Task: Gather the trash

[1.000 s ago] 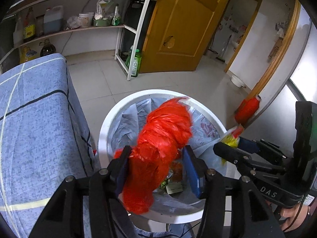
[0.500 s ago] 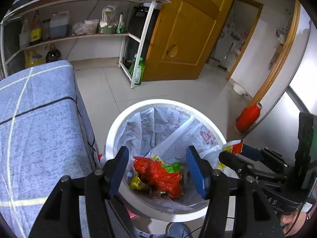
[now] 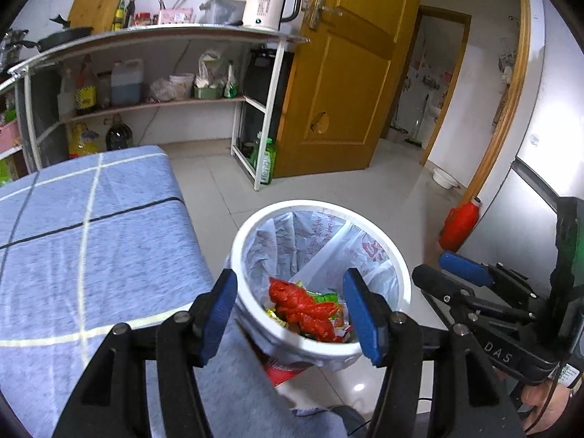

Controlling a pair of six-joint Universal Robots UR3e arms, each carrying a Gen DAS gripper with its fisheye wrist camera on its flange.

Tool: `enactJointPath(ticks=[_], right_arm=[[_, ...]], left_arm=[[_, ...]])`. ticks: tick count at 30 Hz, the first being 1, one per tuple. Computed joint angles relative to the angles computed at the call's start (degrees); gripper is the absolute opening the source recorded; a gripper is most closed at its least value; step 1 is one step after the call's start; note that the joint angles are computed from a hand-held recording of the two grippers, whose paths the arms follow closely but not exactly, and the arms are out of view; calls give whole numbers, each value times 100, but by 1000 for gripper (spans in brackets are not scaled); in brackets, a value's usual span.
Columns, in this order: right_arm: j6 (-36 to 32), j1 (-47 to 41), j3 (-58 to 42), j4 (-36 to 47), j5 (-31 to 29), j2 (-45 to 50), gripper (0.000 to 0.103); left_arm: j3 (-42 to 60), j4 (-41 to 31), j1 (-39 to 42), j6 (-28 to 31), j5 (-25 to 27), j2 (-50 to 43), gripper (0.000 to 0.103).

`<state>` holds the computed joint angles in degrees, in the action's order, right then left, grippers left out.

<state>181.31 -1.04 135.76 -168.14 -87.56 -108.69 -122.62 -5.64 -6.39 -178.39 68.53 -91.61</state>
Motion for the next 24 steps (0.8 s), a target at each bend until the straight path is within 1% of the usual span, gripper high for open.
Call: enactJointPath(ticks=[4, 8, 12, 16, 20, 24], right_arm=[[111, 387, 278, -172, -438, -268, 50], [279, 667, 524, -170, -738, -563, 50], [436, 988, 754, -106, -1114, -883, 50], [521, 1373, 866, -112, -1514, -991, 50], [644, 1564, 976, -30, -1704, -1186, 50], [755, 1521, 1111, 261, -1645, -1607, 50]], left_arm=[[-550, 193, 201, 13, 1, 564, 62], [-1105, 350, 363, 97, 37, 1004, 62], [-1588, 367, 483, 231, 62, 1369, 62], [-2011, 329, 645, 346, -48, 1729, 62], [-2375, 333, 683, 461, -87, 2104, 62], [-2585, 292, 699, 531, -171, 2407, 62]])
